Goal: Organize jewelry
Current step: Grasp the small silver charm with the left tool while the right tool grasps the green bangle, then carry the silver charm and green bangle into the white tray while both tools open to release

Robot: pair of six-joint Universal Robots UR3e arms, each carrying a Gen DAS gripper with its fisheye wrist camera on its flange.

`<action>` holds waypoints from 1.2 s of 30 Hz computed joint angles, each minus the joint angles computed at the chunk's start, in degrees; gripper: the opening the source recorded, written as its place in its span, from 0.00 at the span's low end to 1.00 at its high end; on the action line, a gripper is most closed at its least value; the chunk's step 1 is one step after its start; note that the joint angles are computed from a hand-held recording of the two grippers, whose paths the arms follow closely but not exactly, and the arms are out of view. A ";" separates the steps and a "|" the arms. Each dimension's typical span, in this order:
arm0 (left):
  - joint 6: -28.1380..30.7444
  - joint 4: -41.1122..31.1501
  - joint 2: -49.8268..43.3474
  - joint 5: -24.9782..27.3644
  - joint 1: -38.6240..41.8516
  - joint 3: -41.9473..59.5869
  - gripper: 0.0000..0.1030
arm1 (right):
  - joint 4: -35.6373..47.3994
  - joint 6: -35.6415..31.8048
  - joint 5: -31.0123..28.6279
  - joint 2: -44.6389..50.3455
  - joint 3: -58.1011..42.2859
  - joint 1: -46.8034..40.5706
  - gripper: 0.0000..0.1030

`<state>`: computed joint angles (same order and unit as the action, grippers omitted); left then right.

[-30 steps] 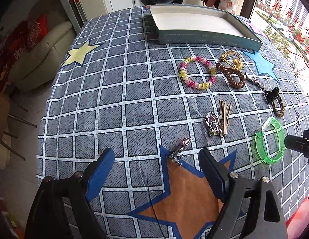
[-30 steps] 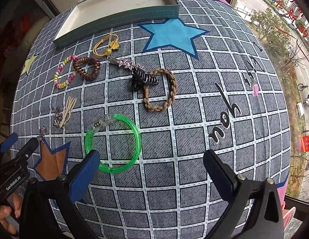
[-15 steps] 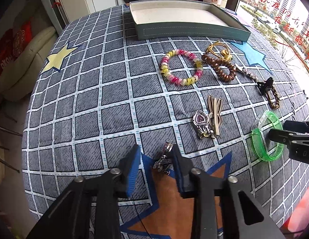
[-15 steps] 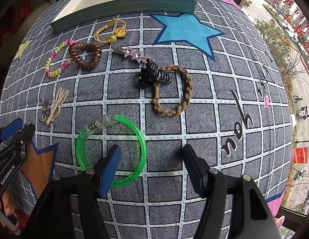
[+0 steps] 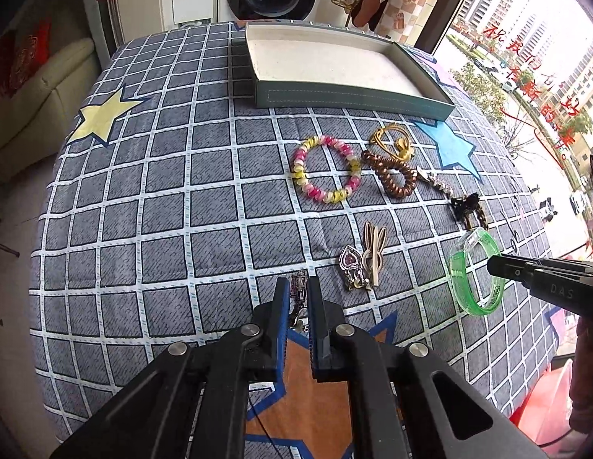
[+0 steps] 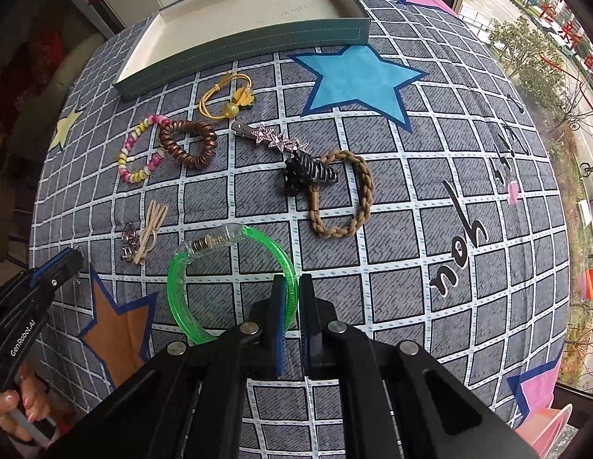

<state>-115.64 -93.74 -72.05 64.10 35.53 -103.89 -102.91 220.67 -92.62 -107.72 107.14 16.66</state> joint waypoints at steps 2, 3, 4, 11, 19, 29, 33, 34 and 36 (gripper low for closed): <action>-0.81 -0.97 -0.93 -0.58 -0.40 2.10 0.20 | -0.12 -1.51 0.89 0.68 -1.94 -1.50 0.07; -1.41 -1.68 -1.50 -0.86 -0.66 3.41 0.20 | -0.12 -2.42 1.41 1.18 -3.05 -2.50 0.07; -2.26 -2.24 -2.18 -1.14 -1.11 4.74 0.20 | -0.04 -3.38 2.10 1.90 -4.41 -3.69 0.07; -10.10 -3.15 -7.77 -3.71 -5.51 15.00 0.20 | 1.08 -10.86 6.86 5.75 -12.69 -12.32 0.07; -26.12 3.74 -21.80 -3.77 -16.36 30.07 0.20 | 4.31 -22.38 12.23 18.61 -30.69 -23.32 0.07; -43.44 14.33 -46.41 1.31 -30.67 54.67 0.21 | -1.51 -29.78 14.41 24.81 -29.86 -30.77 0.07; -49.09 12.41 -59.07 5.18 -35.00 70.73 0.21 | -3.01 -30.68 13.97 31.49 -34.24 -31.51 0.07; -49.93 11.74 -62.04 6.27 -35.97 74.68 0.20 | -3.08 -31.06 13.80 33.53 -36.02 -31.58 0.07; -51.04 8.08 -68.94 8.07 -37.61 85.13 0.21 | -3.38 -31.55 13.39 37.00 -39.04 -31.48 0.07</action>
